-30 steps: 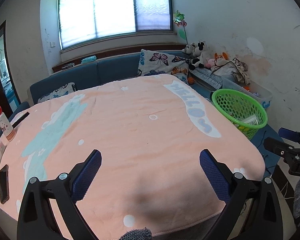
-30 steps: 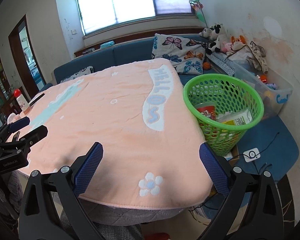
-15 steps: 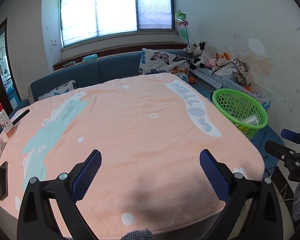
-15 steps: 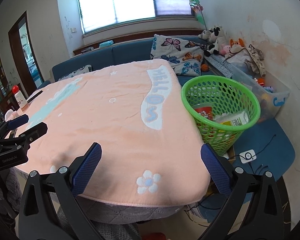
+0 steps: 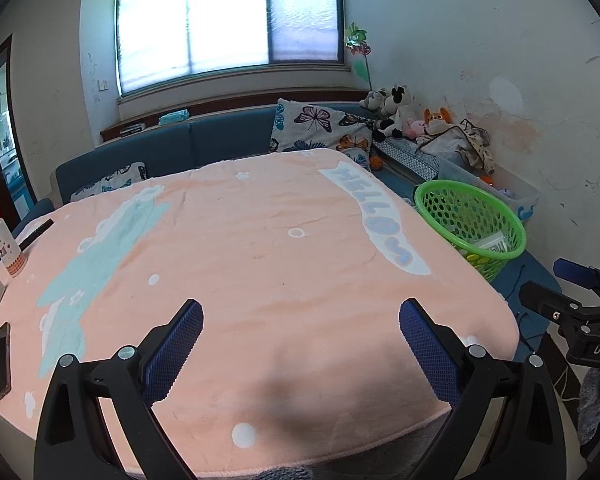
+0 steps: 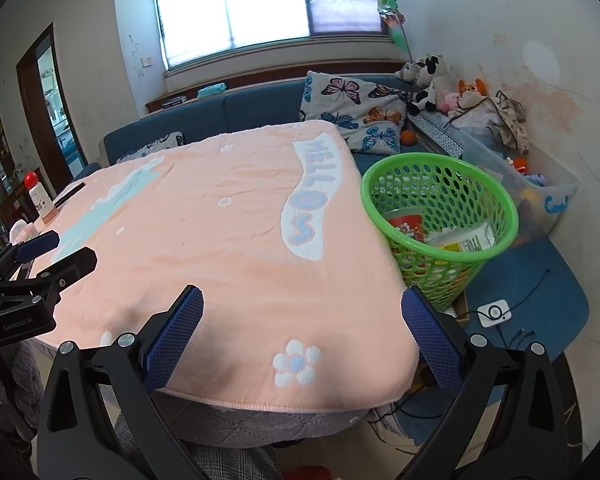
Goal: Collect trash
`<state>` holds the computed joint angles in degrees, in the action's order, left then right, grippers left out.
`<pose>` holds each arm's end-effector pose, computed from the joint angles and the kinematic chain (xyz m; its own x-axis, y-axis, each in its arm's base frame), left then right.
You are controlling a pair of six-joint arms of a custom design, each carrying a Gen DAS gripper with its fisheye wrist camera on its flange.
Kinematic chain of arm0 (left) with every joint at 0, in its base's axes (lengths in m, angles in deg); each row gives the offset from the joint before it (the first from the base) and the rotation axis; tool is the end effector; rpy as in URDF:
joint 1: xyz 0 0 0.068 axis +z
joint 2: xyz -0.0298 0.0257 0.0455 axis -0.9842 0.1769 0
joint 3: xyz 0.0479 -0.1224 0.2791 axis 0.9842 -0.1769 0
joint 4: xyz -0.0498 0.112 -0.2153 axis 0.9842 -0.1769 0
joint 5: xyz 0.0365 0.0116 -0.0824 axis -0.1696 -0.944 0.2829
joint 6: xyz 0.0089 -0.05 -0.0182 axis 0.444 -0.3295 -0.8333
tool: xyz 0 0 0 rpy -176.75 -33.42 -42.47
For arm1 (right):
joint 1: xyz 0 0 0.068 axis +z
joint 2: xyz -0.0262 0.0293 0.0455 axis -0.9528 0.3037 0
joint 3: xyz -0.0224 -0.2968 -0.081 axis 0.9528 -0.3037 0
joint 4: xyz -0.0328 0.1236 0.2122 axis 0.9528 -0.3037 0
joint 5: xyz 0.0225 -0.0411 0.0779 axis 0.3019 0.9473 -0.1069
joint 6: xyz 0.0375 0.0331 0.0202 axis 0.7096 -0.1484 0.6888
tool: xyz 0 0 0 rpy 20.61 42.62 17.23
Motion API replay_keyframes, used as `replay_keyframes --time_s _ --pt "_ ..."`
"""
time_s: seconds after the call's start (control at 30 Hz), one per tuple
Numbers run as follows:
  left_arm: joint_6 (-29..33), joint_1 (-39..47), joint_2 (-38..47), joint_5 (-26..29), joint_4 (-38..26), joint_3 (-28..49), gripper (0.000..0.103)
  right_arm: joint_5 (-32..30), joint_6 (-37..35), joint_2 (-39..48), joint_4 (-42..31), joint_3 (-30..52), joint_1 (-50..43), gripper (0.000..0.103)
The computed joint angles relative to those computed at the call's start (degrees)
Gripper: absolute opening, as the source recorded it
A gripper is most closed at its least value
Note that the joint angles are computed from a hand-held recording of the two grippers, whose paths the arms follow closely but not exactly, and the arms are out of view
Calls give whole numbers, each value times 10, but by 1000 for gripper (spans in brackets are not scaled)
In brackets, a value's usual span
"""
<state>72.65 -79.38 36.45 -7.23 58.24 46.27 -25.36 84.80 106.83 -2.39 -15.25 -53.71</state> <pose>0.3162 -0.0112 0.1433 -0.4971 0.2870 -0.8188 0.4729 0.8808 0.0216 0.2223 0.0614 0.1402 -0.5802 0.2092 -0.7871 0.2139 0.9717 0.1006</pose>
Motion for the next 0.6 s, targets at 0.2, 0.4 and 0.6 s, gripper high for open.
replay_keyframes --time_s 0.2,0.4,0.6 --pt "-3 2 -3 4 7 -5 95 -1 -2 -3 0 -1 -2 98" --pt "-1 6 -2 9 -4 3 95 -2 -3 1 1 3 -1 98" --pt "-6 6 0 0 -4 6 95 -4 -3 7 7 3 0 98"
